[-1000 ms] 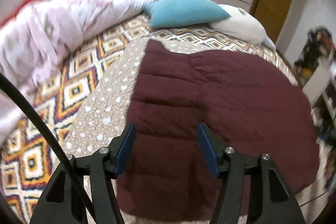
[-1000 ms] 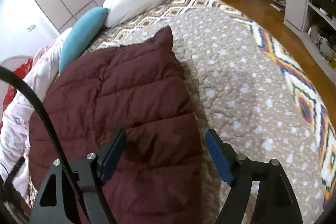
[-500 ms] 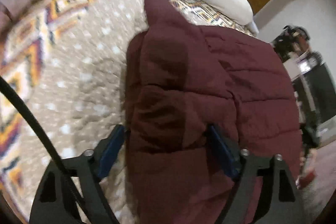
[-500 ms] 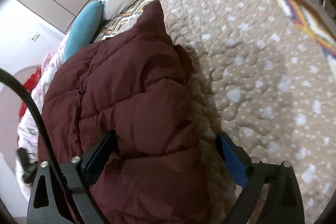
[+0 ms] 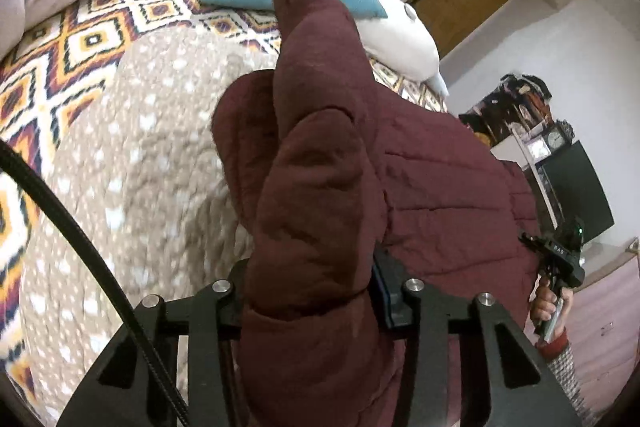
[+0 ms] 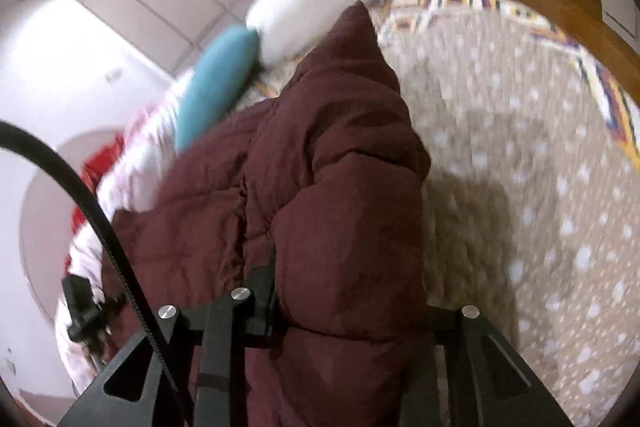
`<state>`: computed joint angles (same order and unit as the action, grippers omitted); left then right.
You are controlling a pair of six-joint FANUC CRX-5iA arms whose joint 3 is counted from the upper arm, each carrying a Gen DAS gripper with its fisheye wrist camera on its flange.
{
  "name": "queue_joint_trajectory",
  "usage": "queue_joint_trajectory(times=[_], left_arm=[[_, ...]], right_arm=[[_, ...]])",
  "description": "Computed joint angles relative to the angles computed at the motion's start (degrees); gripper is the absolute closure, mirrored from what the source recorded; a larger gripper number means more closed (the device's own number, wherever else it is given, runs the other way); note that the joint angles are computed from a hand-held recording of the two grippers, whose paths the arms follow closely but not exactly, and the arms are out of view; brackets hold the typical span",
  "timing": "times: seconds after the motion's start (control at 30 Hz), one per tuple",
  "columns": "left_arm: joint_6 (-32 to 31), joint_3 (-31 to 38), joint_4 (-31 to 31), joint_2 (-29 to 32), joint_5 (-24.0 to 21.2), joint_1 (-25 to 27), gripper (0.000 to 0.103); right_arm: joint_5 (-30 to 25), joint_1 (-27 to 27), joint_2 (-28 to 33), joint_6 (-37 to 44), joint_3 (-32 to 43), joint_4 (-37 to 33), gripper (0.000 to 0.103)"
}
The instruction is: Fold large clothes
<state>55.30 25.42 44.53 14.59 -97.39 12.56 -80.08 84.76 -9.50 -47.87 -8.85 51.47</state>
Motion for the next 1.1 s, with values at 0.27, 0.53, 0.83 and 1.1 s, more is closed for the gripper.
queue_joint_trajectory(times=[0.27, 0.53, 0.83, 1.1], left_arm=[[6.0, -2.6, -8.4, 0.1, 4.3, -2.4, 0.029], [5.4, -1.9, -5.8, -4.4, 4.2, 2.6, 0.03], [0.1, -7.7, -5.7, -14.1, 5.2, 4.8, 0.03], [-7.9, -23.4, -2.6, -24.8, 8.6, 0.5, 0.03]], right_arm=[[3.2, -2.5, 0.3, -4.6, -4.2, -6.6, 0.048], [-13.5, 3.5, 2.3, -7.7, 3.1, -6.2, 0.031], [-20.2, 8.9, 9.9, 2.6, 16.6, 1.0, 0.05], [19.8, -1.1, 15.9, 2.4, 13.9, 6.7, 0.071]])
